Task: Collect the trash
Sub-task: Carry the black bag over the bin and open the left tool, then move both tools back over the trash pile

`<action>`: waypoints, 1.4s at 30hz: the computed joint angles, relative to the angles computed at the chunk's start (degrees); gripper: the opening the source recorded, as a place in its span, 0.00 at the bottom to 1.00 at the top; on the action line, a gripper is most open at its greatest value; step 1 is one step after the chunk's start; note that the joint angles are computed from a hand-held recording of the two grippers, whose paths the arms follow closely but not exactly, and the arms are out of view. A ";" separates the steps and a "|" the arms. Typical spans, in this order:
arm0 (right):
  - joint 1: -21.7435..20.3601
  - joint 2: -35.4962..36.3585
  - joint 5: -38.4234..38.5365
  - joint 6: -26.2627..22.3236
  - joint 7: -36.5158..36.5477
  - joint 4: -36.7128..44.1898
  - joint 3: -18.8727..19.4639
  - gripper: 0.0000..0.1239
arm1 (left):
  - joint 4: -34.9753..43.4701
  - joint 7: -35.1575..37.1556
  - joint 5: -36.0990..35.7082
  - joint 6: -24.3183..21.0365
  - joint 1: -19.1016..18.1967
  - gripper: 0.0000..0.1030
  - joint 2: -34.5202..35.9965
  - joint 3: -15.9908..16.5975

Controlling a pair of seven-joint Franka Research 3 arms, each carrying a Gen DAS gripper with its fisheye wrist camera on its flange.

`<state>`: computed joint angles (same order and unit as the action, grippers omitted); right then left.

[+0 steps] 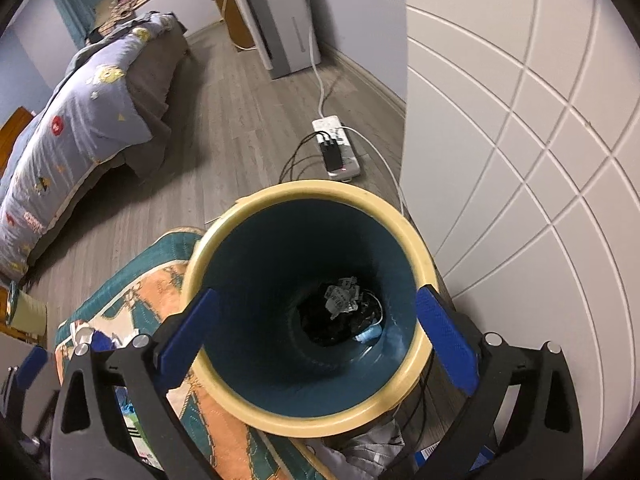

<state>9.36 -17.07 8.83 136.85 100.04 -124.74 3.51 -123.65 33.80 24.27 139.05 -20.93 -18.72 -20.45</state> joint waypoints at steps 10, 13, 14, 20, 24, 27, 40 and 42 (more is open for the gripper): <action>2.39 -2.58 -2.12 -1.67 -1.48 0.93 2.55 0.78 | -10.63 -1.59 -2.94 -8.41 0.53 0.95 -18.78 1.32; 4.06 -3.54 -1.69 -2.30 -2.10 1.45 3.43 0.78 | -13.31 -2.39 -4.14 -10.92 0.51 0.95 -23.47 1.48; 4.67 -3.87 -1.32 -2.34 -2.30 1.63 3.70 0.78 | -14.20 -2.54 -4.63 -12.39 0.40 0.95 -25.21 1.55; 8.72 -5.39 3.44 -3.82 -2.02 2.37 4.90 0.78 | -18.20 -3.12 -6.11 -19.17 -0.24 0.95 -33.59 1.45; 10.44 -5.81 3.56 -5.54 -0.71 2.61 6.70 0.78 | -20.49 -3.85 -7.00 -22.10 -0.98 0.95 -37.67 1.30; 11.53 -6.39 2.92 -5.95 0.61 1.65 7.96 0.78 | -22.37 -3.94 -6.96 -24.06 -1.40 0.95 -40.12 1.10; 15.60 -1.79 -2.93 -11.38 6.45 0.55 11.14 0.78 | -27.45 -2.39 -11.67 -29.27 -2.57 0.95 -42.87 5.05; 16.11 -0.78 -3.49 -12.39 6.63 0.72 11.00 0.78 | -28.11 -2.19 -12.49 -28.34 -2.74 0.95 -42.82 5.31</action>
<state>25.47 -17.85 5.34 124.46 106.67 -124.02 14.52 -151.77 31.61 11.78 110.71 -23.67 -61.54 -15.14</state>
